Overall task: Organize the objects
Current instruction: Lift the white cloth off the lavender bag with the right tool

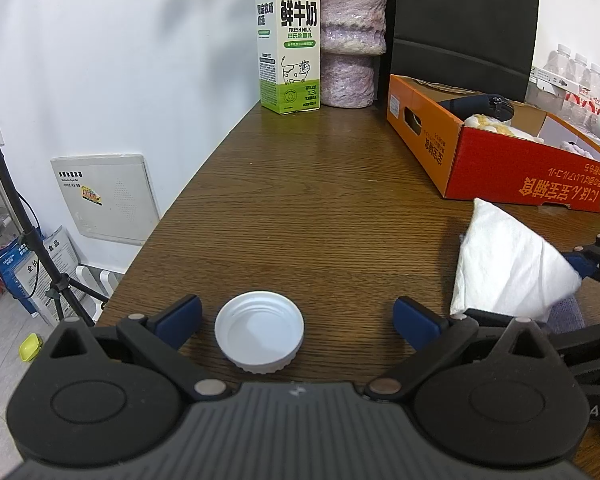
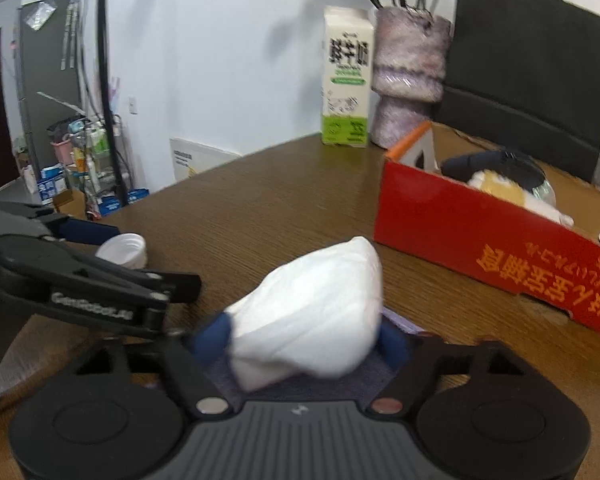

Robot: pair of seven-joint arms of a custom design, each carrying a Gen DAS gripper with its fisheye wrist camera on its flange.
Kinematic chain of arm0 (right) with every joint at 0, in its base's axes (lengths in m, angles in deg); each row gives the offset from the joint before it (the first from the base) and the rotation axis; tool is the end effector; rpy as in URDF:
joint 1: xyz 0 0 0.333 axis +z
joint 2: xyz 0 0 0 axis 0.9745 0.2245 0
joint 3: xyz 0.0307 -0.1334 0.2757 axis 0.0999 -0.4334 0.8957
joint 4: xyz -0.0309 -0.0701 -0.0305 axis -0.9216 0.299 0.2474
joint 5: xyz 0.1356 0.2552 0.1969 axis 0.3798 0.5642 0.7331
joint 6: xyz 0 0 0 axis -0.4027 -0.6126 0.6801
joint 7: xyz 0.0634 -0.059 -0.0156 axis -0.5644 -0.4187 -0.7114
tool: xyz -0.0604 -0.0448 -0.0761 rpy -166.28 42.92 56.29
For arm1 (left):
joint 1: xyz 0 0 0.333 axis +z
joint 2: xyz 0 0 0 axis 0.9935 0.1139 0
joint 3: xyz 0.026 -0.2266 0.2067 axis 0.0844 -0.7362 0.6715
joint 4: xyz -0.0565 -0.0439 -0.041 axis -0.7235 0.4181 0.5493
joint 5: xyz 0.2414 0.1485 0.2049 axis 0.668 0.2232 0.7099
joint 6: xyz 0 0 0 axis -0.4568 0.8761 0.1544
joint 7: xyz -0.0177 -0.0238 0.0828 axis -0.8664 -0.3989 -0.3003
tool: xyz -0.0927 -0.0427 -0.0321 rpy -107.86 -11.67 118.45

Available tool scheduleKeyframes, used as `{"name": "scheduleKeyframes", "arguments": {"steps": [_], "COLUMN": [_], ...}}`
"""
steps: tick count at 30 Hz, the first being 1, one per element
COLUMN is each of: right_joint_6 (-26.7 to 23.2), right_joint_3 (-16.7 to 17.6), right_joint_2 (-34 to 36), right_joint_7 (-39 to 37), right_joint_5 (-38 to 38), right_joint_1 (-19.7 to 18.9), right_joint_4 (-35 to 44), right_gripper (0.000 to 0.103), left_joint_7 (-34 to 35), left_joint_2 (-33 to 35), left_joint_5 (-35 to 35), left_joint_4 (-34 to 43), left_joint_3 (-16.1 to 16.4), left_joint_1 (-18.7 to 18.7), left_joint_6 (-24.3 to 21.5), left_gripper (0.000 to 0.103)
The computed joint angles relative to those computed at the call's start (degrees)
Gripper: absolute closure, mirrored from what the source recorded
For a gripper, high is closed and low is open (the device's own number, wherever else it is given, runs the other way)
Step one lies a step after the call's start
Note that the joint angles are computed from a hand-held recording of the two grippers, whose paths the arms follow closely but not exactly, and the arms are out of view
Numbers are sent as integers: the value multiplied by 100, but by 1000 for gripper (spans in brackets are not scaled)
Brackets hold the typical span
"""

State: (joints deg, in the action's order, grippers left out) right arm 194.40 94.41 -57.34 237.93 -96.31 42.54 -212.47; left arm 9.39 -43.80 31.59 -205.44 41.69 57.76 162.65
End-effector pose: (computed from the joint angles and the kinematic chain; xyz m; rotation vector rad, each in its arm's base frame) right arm 0.3607 0.2520 0.4350 -1.7200 1.6228 -0.8485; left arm 0.4484 -0.2623 0.4194 -1.2503 2.1922 -1.0146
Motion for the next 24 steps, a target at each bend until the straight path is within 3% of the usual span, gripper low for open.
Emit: {"name": "scheduleKeyframes", "arguments": {"steps": [3, 4, 5, 12, 24], "right_joint_6": [15, 115, 17, 24, -503], "right_joint_3": [43, -68, -65, -174, 168], "right_joint_2": [-102, -69, -129, -143, -235], "right_joint_7": [10, -13, 2, 89, 348], "right_joint_5": [16, 32, 83, 105, -145], "right_joint_1": [11, 117, 142, 233, -46], "right_joint_4": [-14, -84, -91, -166, 150], "right_gripper": [62, 84, 88, 89, 89], "left_joint_7": [13, 16, 20, 117, 226], "left_joint_2": [2, 2, 3, 6, 7], "left_joint_5": [-20, -25, -30, -154, -288], "left_joint_4": [-6, -9, -11, -16, -7], "left_joint_3": [28, 25, 22, 72, 150], "left_joint_1": [-35, -34, -32, -109, -210], "left_joint_6": [10, 14, 16, 30, 24], "left_gripper": [0, 0, 0, 0, 0]}}
